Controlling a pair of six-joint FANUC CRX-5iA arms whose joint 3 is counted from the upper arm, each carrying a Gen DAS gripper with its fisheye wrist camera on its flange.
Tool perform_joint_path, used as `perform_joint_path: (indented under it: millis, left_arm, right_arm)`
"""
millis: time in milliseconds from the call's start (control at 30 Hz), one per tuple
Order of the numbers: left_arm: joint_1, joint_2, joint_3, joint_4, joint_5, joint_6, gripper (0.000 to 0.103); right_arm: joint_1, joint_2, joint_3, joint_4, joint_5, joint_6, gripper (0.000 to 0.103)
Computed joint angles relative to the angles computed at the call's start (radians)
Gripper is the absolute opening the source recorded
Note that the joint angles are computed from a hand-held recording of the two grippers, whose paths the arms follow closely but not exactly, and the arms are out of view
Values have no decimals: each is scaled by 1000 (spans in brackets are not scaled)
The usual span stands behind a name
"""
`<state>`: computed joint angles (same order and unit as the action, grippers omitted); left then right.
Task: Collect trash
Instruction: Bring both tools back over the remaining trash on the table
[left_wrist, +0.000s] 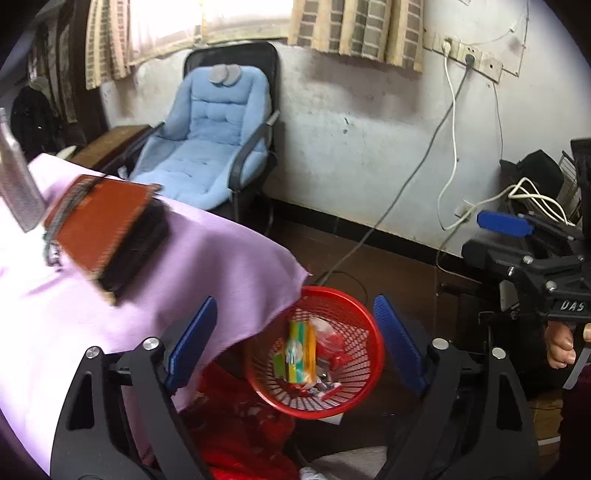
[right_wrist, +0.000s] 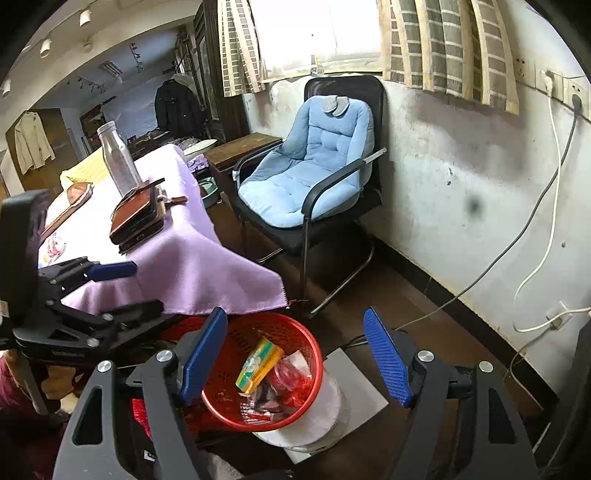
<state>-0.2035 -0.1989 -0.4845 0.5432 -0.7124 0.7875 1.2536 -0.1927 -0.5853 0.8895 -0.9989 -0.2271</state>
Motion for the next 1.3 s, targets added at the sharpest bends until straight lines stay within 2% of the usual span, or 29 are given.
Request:
perform_joint_path:
  millis: [67,300,500,700,833,933,1067,1133,1300]
  left_arm:
    - [24,-22,-13,12,6,-5,91]
    - [133,-97,-54,92,-16,-35,91]
    - [253,-192,-114,184,-55,-107,92]
    - [419,-291,-172,264,-97,-194,94]
    - [560,-333,-190,308,-139,-244,96]
    - [666,-352,-198,315,-143,-282,96]
    - [805,-340,-193,298,-112,-319,96]
    - [877,-306,-179,281,-87,-321,96]
    - [1011,-176,-107,222,-19,-271,96]
  right_arm:
    - [4,14,12,0,10,12,75]
    - [16,70,68,36,71,45,75]
    - [41,139,178,24,59,142,77]
    - [68,217,298,13,35,234,81]
    - [69,276,381,2,62,294,82]
    - [59,346,471,-24,122,370,83]
    - [42,464,624,-98,189,504,86]
    - [33,520,704,-152,207,575,86]
    - [5,726,1014,-323,199,795,86]
